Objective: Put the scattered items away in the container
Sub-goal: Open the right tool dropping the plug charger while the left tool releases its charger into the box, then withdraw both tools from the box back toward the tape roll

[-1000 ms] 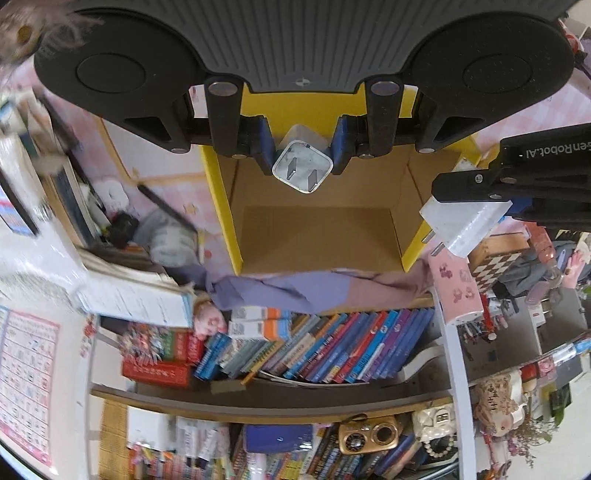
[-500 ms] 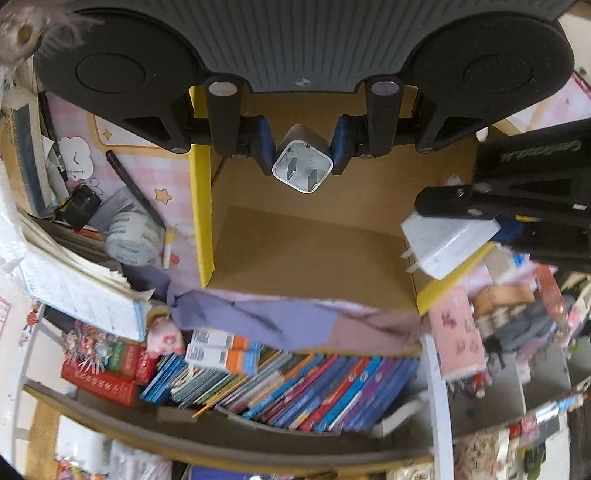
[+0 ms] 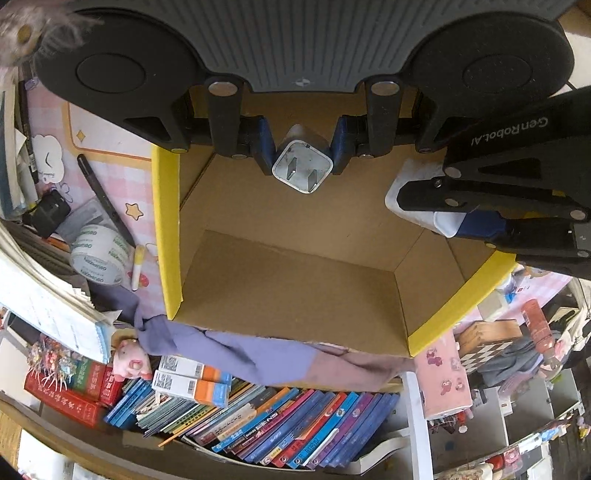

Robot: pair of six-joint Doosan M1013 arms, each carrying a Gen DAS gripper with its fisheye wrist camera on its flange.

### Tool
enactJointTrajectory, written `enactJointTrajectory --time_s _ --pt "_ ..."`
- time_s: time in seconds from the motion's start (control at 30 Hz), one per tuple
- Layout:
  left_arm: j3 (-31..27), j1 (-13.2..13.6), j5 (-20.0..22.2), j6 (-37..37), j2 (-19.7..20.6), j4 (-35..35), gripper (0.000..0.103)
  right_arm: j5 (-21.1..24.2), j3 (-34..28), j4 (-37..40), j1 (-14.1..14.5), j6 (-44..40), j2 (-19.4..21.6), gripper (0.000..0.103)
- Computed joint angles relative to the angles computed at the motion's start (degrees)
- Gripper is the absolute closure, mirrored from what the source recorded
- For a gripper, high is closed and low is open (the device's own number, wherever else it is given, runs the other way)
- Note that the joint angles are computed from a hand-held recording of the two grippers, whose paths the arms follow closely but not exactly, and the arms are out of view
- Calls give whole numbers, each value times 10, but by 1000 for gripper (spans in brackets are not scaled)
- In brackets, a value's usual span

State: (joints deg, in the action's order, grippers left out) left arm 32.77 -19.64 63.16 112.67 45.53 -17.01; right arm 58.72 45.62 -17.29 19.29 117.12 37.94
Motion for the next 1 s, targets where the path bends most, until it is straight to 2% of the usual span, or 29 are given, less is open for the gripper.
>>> enactJointTrajectory --time_s 0.1,0.2,0.37,0.57,0.67,0.73,0.83,1.0 --pt "2 0 2 -2 -1 1 78 1 -2 3 -1 1 2 73" --pt "17 1 -18 3 -9 -1 78 1 -2 -6 1 9 1 72" --pt "46 3 -64 5 -27 -9 74 -24 15 -51 9 34 -9 58" --pt "82 4 -105 20 -49 -18 67 -46 37 -92 16 75 -25 55" --pt "106 4 -134 30 -64 -23 59 -58 52 -126 23 104 -35 53" --pt "122 6 -155 33 -75 -27 49 -66 61 -153 28 128 -41 51" --pt "144 9 -178 36 -88 -36 39 -72 73 -187 35 160 -49 48" --pt "176 14 -205 50 -108 -54 28 -64 87 -231 48 206 -59 44"
